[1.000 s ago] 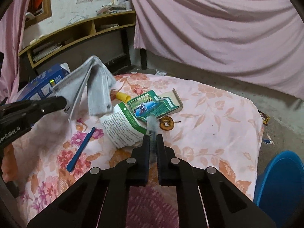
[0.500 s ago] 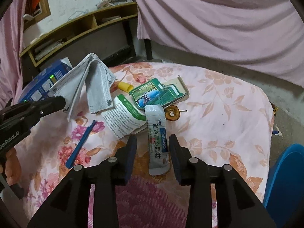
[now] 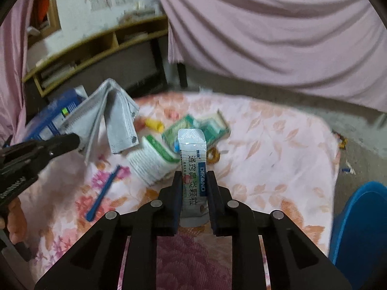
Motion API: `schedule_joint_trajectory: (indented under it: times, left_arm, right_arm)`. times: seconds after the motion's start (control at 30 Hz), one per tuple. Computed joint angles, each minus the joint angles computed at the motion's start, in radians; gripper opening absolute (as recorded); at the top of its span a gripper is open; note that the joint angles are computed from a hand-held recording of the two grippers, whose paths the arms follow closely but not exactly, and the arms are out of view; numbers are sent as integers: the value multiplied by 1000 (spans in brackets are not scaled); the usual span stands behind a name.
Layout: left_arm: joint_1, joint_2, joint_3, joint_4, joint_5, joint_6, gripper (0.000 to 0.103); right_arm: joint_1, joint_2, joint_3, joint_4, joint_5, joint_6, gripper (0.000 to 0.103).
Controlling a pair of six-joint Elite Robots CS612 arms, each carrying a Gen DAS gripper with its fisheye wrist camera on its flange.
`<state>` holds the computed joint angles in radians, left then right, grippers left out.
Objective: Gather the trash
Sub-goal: 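Carry the mask and white sachet over the blue basin and open both tools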
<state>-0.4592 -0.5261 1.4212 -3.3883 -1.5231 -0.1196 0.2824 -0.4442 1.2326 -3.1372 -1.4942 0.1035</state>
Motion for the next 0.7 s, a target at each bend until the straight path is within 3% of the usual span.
schedule_joint_trajectory:
  times: [0.17, 0.37, 0.7]
  left_arm:
    - [-20, -8, 4, -95, -1, 32, 0]
    - [-55, -16, -4, -176, -54, 104, 0]
    - [-122, -13, -57, -170, -167, 185, 0]
  right_arm:
    - [2, -21, 77, -247, -54, 6, 17]
    - [-1, -43, 161, -542, -151, 26, 18]
    - [-43, -85, 292, -744, -265, 91, 19]
